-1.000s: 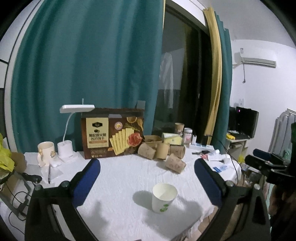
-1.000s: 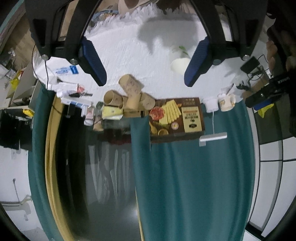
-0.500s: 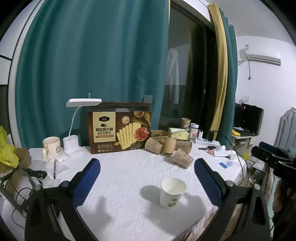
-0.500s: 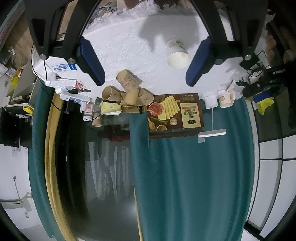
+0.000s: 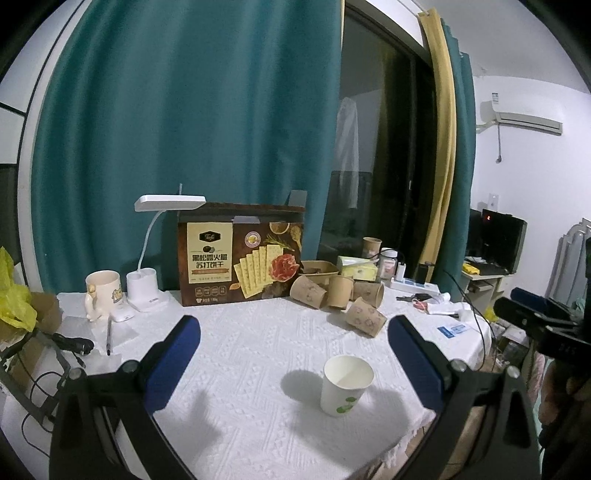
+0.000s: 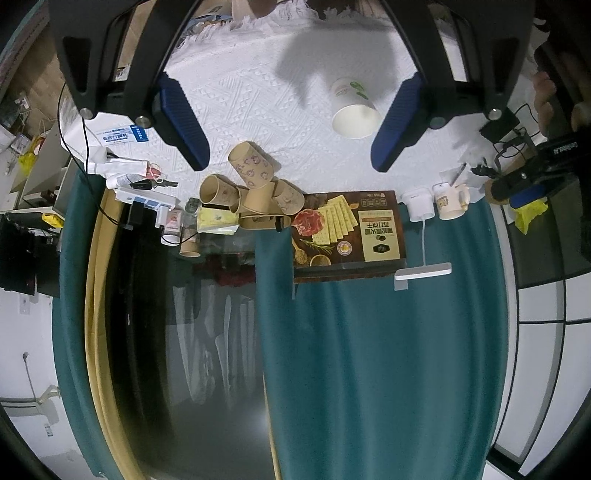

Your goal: Flip cup upright

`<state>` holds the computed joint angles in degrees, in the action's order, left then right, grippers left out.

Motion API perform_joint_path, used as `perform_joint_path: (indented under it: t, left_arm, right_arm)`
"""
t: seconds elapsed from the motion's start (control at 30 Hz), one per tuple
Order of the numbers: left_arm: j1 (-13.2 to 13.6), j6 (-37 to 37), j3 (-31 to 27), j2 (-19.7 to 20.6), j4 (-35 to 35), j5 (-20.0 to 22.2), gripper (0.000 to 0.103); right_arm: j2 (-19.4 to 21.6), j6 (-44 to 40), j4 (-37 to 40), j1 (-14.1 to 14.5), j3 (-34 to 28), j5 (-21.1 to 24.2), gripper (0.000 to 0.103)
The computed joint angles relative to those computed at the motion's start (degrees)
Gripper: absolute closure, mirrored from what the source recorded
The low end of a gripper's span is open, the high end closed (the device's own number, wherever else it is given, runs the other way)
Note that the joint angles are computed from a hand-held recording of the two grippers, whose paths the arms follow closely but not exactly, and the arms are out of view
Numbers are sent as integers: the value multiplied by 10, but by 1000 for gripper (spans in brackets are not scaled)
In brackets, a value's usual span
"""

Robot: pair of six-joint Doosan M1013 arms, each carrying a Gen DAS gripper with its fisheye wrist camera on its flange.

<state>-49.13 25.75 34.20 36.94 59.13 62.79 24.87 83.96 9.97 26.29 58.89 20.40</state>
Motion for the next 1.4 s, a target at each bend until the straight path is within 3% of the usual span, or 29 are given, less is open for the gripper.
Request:
perform_joint_path:
  t: [1.4]
  left_arm:
    - [0,11,-15,6,-6,-2,2]
  right_arm:
    - [4,-9,5,1,-3,1,15]
